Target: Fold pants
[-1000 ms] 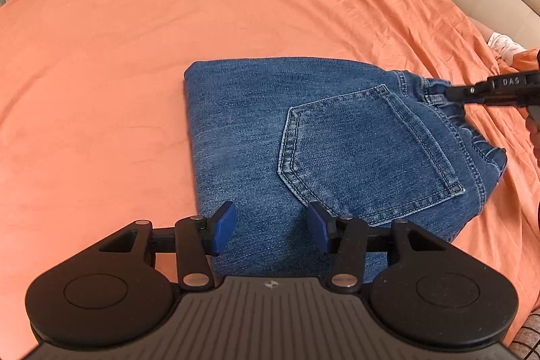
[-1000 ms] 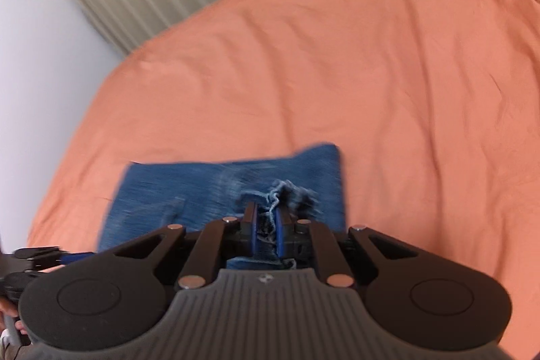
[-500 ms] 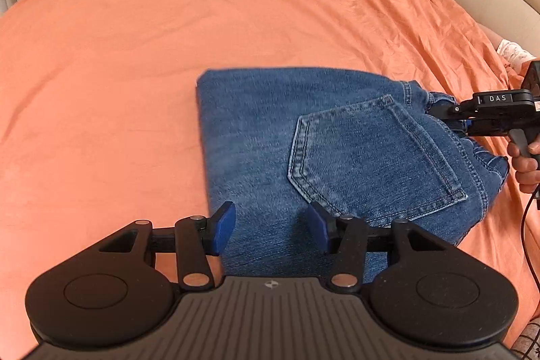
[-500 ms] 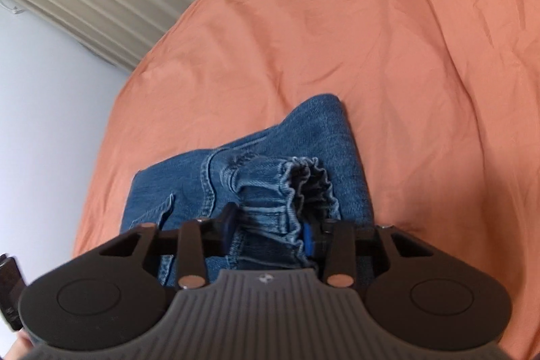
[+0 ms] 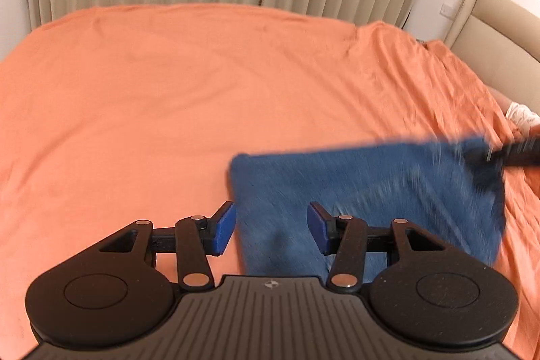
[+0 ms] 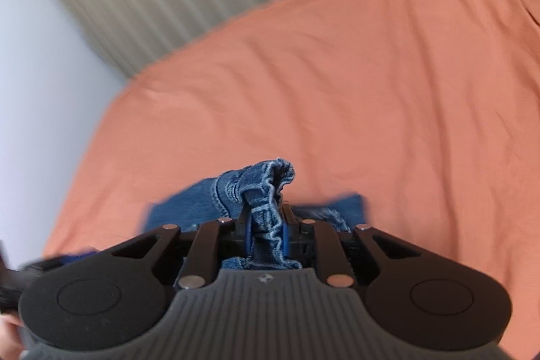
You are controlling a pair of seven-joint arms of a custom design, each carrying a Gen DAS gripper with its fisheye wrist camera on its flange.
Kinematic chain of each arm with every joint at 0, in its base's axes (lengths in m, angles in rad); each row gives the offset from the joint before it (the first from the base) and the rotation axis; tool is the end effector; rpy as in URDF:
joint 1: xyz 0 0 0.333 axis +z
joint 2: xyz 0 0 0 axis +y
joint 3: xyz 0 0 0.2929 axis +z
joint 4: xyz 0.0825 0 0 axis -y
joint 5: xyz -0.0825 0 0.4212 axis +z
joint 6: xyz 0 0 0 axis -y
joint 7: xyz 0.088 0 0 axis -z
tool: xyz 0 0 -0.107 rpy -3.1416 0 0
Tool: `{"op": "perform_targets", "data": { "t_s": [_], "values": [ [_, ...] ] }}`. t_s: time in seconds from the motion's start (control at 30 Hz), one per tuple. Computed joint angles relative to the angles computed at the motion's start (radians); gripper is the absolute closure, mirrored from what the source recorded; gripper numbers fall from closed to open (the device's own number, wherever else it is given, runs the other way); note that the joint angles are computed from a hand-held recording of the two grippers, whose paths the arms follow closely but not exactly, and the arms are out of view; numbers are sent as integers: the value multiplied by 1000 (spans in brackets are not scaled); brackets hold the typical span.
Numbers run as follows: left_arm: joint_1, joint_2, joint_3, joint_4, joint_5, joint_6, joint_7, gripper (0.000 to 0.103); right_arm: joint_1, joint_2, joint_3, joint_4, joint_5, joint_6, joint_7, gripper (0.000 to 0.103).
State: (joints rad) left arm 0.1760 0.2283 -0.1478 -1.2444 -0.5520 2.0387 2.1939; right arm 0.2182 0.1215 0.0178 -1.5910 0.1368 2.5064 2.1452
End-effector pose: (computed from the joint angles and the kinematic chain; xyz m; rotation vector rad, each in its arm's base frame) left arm 0.6879 0.0046 0.6905 -1.4066 2.3002 -1.0924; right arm 0.6654 0.1583 0.6236 -1.2835 1.9694 -0.2240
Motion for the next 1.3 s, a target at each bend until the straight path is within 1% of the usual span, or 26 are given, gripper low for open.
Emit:
{"op": "perform_targets", "data": {
  "t_s": [0.07,0.1,0.13,0.17,0.2,0.27,0.33,0.4,0.47,0.5,0.53,0.6,0.63,0.67,0.73,0.8,0.83,0.87,0.9,0.93,0.97,1.03,1.1,1.17,1.23,1.3],
  "values": [
    [-12,43,-6,47,13,6,-22,46,-3,9,-9,-15,-12,-58,45,92],
    [-17,71,-12,79,22,1,-31,46,-4,11,-11,-35,-7,-51,70,90],
    [-24,99,-19,111,37,0,-40,48,-7,12,-10,-54,6,-42,77,81],
    [-32,127,-25,143,55,0,-51,50,-6,18,-12,-59,-5,-47,93,76],
    [-37,150,-32,169,71,1,-61,51,0,19,-20,-64,-49,-54,133,69],
    [-48,198,-46,228,106,-5,-65,53,-2,7,-20,-84,-66,-35,140,69],
    [-42,220,-60,244,123,-2,-33,53,3,-26,-20,-116,-118,-6,136,76],
    [-50,245,-67,269,155,-5,-10,56,23,-54,-16,-124,-275,5,171,78],
    [-57,270,-71,286,184,0,4,60,39,-66,-6,-120,-433,17,188,86],
    [-60,273,-72,279,192,17,2,60,42,-66,-1,-118,-467,32,181,91],
    [-61,276,-73,272,197,26,-8,60,42,-57,5,-114,-454,49,159,93],
    [-67,315,-71,318,213,-10,-58,62,38,-28,12,-100,-387,60,99,94],
    [-68,334,-72,338,221,-31,-79,63,42,-8,9,-87,-391,39,95,102],
    [-69,338,-72,335,232,-28,-78,66,46,10,4,-78,-397,18,99,103],
    [-70,359,-73,362,248,-43,-92,66,60,44,-11,-60,-426,-37,128,103],
    [-90,418,-61,470,284,-101,-147,66,74,61,-30,-54,-472,-91,202,103],
    [-99,438,-57,514,310,-121,-174,66,81,73,-35,-32,-487,-147,229,103],
    [-98,436,-57,524,317,-129,-190,66,93,84,-50,-19,-452,-195,218,103],
    [-87,411,-62,498,317,-121,-194,67,71,68,-30,-41,-424,-188,231,103],
    [-73,363,-65,438,313,-96,-182,67,76,29,-37,-94,-452,-138,286,103],
    [-56,309,-69,362,301,-56,-158,67,85,-10,-42,-137,-520,-110,351,103],
    [-15,199,-77,222,255,-10,-84,67,88,-75,-29,-191,-634,-102,426,101],
    [24,111,-77,125,182,-19,-11,67,78,-141,0,-250,-696,-69,452,100],
    [42,26,-62,38,118,-37,48,67,67,-190,34,-294,-724,-32,454,100],
    [55,-86,-35,-85,62,-42,125,67,57,-240,66,-343,-744,6,468,100],
    [54,-180,-2,-183,18,-65,186,67,44,-281,108,-388,-796,30,524,100]
  ]
}}
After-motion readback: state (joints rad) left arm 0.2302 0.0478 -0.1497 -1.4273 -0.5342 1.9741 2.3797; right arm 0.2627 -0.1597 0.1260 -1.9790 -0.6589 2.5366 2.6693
